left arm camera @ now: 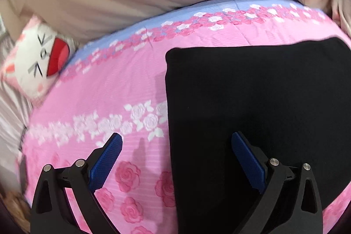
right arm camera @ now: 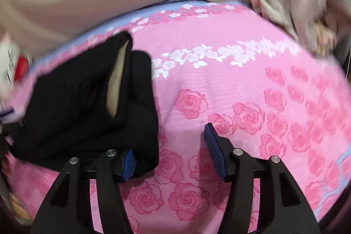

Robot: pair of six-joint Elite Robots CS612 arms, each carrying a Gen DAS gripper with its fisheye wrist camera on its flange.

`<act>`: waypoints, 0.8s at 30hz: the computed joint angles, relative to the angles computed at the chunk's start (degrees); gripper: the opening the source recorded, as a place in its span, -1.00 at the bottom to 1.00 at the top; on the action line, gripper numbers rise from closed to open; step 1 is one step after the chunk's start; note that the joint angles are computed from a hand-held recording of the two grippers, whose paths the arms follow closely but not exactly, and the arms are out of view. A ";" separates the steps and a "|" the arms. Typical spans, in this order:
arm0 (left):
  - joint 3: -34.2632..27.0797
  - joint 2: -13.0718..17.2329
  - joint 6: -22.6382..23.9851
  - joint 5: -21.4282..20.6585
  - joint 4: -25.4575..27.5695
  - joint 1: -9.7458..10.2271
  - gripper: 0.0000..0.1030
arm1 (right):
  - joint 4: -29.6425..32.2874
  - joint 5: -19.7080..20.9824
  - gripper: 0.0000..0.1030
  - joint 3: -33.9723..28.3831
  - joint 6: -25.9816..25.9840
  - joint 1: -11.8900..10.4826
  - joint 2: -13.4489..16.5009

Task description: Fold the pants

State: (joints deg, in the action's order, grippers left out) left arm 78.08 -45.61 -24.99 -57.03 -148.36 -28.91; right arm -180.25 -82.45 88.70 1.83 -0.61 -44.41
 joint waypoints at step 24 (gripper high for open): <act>-1.73 0.76 0.66 -4.49 -0.59 0.64 0.90 | 8.60 15.08 -0.59 -10.11 0.90 0.48 1.61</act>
State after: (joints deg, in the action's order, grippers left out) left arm 76.35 -44.85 -24.34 -61.52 -148.95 -28.27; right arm -171.65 -67.37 78.59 2.73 -0.14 -42.80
